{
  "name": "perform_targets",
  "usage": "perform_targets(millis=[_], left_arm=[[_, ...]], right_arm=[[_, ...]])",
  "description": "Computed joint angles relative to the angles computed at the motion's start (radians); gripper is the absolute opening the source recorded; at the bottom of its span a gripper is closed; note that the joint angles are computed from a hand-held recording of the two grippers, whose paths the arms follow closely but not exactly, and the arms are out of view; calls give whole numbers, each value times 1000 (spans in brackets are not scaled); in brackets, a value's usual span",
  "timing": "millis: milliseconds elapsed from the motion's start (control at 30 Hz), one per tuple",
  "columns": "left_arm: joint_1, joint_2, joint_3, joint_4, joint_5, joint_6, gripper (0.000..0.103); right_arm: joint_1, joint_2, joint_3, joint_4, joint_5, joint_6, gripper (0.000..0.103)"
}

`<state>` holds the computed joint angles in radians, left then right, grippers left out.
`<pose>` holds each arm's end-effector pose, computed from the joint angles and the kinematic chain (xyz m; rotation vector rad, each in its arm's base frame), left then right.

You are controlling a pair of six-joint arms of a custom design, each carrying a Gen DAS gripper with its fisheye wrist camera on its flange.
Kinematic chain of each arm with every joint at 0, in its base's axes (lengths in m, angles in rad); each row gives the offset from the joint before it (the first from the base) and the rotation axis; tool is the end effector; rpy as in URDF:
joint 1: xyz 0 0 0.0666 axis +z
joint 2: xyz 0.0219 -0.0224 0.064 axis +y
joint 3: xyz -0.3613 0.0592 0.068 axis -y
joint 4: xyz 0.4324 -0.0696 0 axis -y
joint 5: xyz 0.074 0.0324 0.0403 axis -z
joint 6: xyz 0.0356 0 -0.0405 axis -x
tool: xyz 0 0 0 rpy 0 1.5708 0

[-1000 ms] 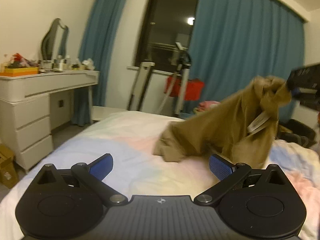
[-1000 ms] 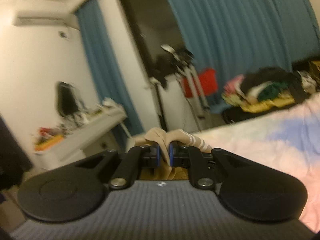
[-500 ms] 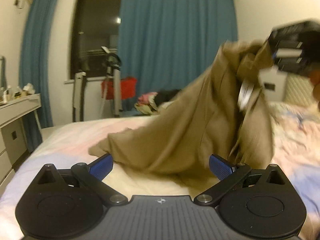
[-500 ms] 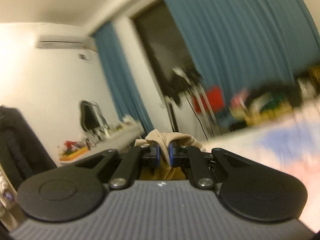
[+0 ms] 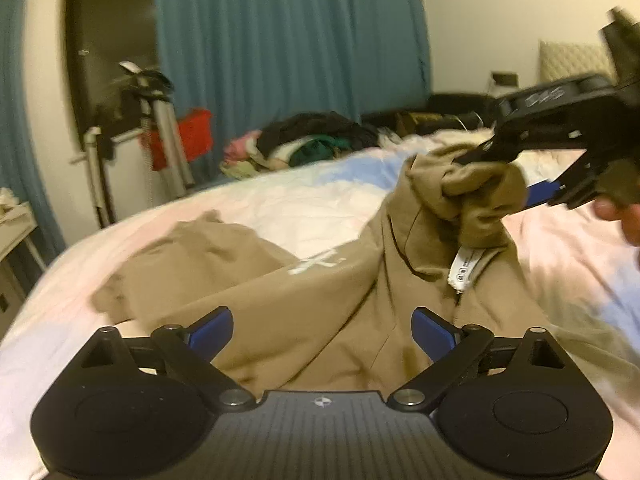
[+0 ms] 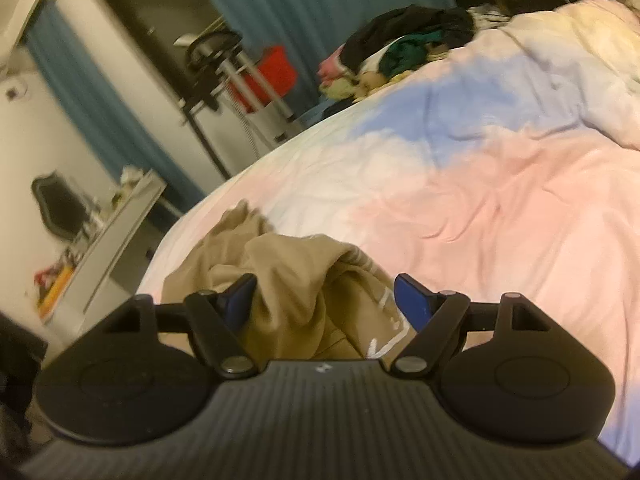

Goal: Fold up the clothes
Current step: 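Grasp the shirt hem with the left gripper while the right gripper holds the shirt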

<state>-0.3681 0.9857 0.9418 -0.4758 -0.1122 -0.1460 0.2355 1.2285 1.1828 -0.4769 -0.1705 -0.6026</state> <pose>0.3800 -0.1427 0.3959 0.4646 2.0346 -0.0176 0.4762 0.1201 0.4194 0.2889 2.1400 0.6756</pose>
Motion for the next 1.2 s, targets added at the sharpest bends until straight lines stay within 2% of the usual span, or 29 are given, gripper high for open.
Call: perform_targets(millis=[100, 167, 267, 367, 400, 433, 467, 533, 567, 600, 667, 733, 800, 900, 1000, 1067, 1200], left_arm=[[12, 130, 77, 8, 107, 26, 91], [33, 198, 130, 25, 211, 89, 90], [43, 320, 248, 18, 351, 121, 90], [39, 441, 377, -52, 433, 101, 86], [37, 480, 420, -77, 446, 96, 77], [32, 512, 459, -112, 443, 98, 63], [31, 561, 521, -173, 433, 99, 55], [28, 628, 620, -250, 392, 99, 23], [27, 662, 671, -290, 371, 100, 16], [34, 675, 702, -292, 353, 154, 16], [51, 643, 680, -223, 346, 291, 15], [73, 584, 628, -169, 328, 391, 14], [101, 489, 536, -106, 285, 502, 14], [141, 352, 408, -48, 222, 619, 13], [168, 280, 370, -69, 141, 636, 13], [184, 235, 339, -64, 111, 656, 13], [216, 151, 248, -45, 90, 707, 13]], right_arm=[[-22, -23, -28, 24, -17, -24, 78], [-36, -37, -46, 40, -29, -40, 78], [-54, -53, -54, 56, -15, -101, 78], [-73, -77, -68, 80, -24, -165, 78], [-81, -86, -74, 92, -31, -185, 78], [-85, -89, -79, 112, -31, -186, 78], [-87, -88, -83, 138, -28, -177, 78], [-88, -81, -88, 184, -18, -146, 78], [-84, -70, -89, 203, -7, -116, 78], [-81, -59, -90, 222, 4, -85, 78], [-73, -39, -94, 248, -17, -73, 78], [-64, -21, -97, 269, -74, -93, 78], [-42, -17, -101, 301, -126, -84, 78], [22, -35, -106, 309, -140, 48, 78], [105, -61, -117, 297, -126, 222, 78], [153, -82, -139, 319, -120, 293, 78], [232, -108, -169, 361, -94, 344, 77]])
